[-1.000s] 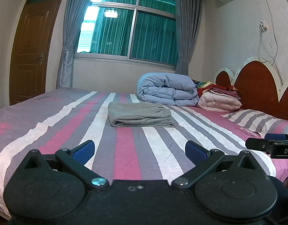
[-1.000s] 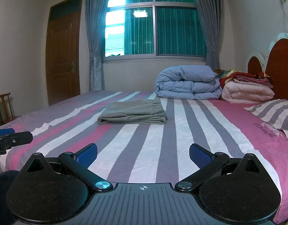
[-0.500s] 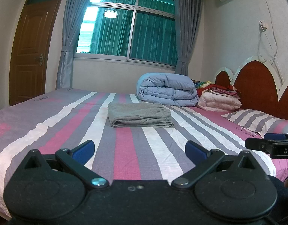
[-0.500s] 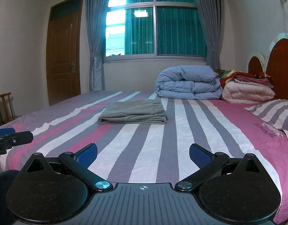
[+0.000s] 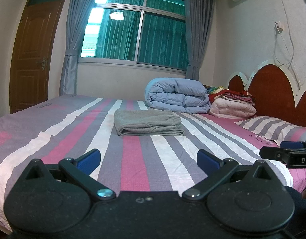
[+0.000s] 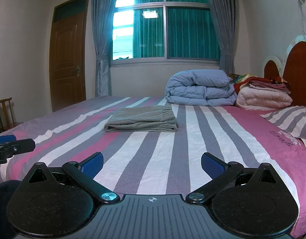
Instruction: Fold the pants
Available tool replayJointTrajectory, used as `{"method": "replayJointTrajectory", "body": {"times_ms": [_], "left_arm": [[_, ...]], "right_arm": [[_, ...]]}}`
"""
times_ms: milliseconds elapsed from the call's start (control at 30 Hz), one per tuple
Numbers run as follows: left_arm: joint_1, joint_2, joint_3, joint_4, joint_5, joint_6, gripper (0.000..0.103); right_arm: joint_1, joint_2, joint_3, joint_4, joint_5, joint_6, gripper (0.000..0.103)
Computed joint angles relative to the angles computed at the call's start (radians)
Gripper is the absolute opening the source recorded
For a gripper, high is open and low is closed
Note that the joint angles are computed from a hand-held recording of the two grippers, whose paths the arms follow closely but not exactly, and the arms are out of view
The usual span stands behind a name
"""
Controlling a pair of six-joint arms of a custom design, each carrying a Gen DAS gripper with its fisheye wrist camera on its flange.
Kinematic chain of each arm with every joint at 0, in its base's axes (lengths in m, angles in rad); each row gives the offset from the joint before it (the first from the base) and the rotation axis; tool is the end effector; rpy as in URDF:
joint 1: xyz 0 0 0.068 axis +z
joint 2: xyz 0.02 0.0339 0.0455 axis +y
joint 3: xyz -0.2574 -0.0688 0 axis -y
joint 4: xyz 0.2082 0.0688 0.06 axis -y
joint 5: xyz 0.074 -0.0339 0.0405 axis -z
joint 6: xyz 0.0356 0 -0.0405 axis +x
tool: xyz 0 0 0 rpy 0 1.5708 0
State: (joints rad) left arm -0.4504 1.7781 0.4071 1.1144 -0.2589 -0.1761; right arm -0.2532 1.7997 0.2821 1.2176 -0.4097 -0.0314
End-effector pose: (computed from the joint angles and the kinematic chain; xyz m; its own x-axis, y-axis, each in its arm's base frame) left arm 0.2542 -0.1128 0.1457 -0.2596 -0.0626 -0.9637 0.1548 0.9823 -0.1055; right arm 0.2468 -0.0492 0.1280 -0.2816 0.0431 -0.9586 -0.1476 0.9852 0.0877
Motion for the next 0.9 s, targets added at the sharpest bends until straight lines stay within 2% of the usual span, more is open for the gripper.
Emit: {"method": "replayJointTrajectory", "body": {"times_ms": [467,700,900], "left_arm": [[0.008,-0.017,0.005,-0.023,0.01,0.008,0.097],[0.023,0.001,-0.007,0.035,0.05,0.039,0.097],[0.029,0.01,0.012,0.01,0.059,0.044,0.097]], "right_arm": [[0.001,0.002,0.003,-0.003,0.0,-0.005,0.103],[-0.03,0.021,0.021,-0.007,-0.043,-0.028,0.103],[-0.046,0.04,0.002,0.046,-0.085,-0.063,0.103]]}}
